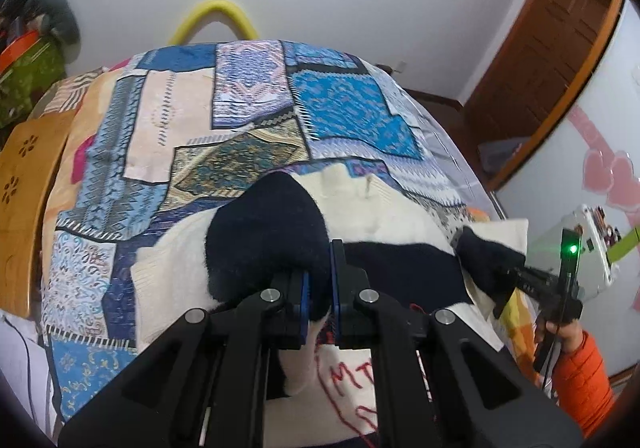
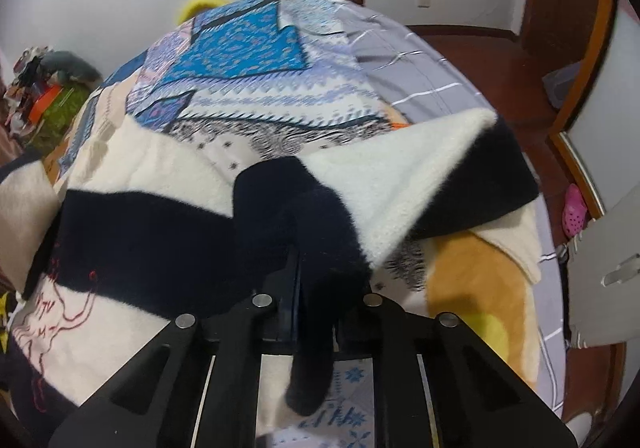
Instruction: Fold small clothes
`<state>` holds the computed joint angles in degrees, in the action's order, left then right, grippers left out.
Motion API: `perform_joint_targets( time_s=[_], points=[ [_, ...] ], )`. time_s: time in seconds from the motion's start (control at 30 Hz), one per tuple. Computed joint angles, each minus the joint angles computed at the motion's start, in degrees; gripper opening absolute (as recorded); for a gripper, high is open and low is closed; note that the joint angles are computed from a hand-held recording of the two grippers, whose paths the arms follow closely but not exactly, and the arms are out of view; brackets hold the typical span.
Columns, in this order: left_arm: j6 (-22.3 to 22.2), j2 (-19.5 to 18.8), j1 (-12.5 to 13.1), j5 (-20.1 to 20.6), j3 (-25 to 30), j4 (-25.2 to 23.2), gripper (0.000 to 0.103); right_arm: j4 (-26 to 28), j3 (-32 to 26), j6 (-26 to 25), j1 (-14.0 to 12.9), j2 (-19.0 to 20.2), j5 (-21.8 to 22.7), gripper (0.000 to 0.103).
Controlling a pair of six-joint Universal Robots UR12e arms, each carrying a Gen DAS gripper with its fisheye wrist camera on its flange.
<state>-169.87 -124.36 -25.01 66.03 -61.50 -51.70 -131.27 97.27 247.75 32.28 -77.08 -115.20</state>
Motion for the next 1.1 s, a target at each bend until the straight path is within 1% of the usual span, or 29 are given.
perform_joint_targets(
  time_s=[0.13, 0.23, 0.3, 0.4, 0.53, 0.7, 0.73, 0.77, 0.8, 0.83, 0.87, 0.9, 0.93, 0.97, 1.0, 1.07, 1.1],
  points=[
    [2.27, 0.07, -0.94, 0.47, -0.50, -0.16, 0.008, 1.78, 1.28, 2.54, 0.26, -1.40, -1.28, 0.009],
    [3.71, 0.16, -1.58, 0.91, -0.90, -0.80, 0.008, 4.31, 1.91, 3.84, 0.36, -2.23, -1.15, 0.009],
    [4.43, 0.40, -1.93, 1.27, -1.35, -1.04, 0.008, 5.26, 2.70, 4.82, 0.27, -2.96, 0.08, 0.009],
    [5.90, 0.73, -2.47, 2.69, -1.98, -1.09, 0.008, 4.60, 3.76, 5.66, 0.32, -3.86, 1.96, 0.009],
    [7.34, 1.41, -2.85, 3.67, -2.93, -1.76, 0.008, 1.41, 4.66, 5.53, 0.89, -4.73, 4.72, 0.010],
    [8.39, 2.63, -2.69, 3.73, -4.07, -2.47, 0.010, 1.12, 2.63, 3.33, 2.80, -4.14, 3.00, 0.014],
    [8.32, 2.90, -2.60, 3.69, -4.35, -2.36, 0.012, 0.88, 2.15, 2.86, 3.11, -3.98, 2.59, 0.015],
    [8.10, 3.24, -2.39, 3.37, -4.68, -2.25, 0.018, 0.69, 1.53, 2.25, 3.44, -3.81, 2.00, 0.016],
    [7.79, 3.60, -2.15, 2.83, -5.06, -2.03, 0.029, 0.62, 0.96, 1.66, 3.74, -3.68, 1.30, 0.017],
    [7.33, 3.99, -1.89, 2.54, -5.58, -1.28, 0.035, 0.49, 0.43, 1.12, 3.92, -3.45, 0.69, 0.019],
    [6.74, 4.42, -1.72, 2.65, -6.22, -0.08, 0.048, 0.27, -0.25, 0.32, 4.24, -3.22, -0.25, 0.020],
    [6.24, 4.77, -1.60, 2.81, -6.76, 1.08, 0.053, 0.45, -1.03, -0.34, 4.60, -2.95, -1.38, 0.024],
    [5.75, 5.24, -1.37, 3.08, -7.47, 2.59, 0.053, 1.05, -1.81, -0.76, 4.91, -2.65, -2.48, 0.031],
    [5.70, 5.58, -1.14, 3.35, -7.81, 3.25, 0.053, 2.10, -2.76, -1.07, 5.26, -2.28, -3.89, 0.035],
    [5.70, 5.74, -0.98, 3.51, -7.89, 3.41, 0.053, 3.01, -3.80, -1.58, 5.79, -1.86, -5.82, 0.042],
    [5.38, 6.22, -0.37, 4.09, -8.41, 4.46, 0.054, 2.38, -4.79, -2.99, 6.14, -1.37, -7.28, 0.043],
    [5.21, 6.36, -0.22, 4.43, -8.67, 4.90, 0.057, 1.80, -5.35, -3.87, 6.26, -1.10, -7.36, 0.043]
  ],
)
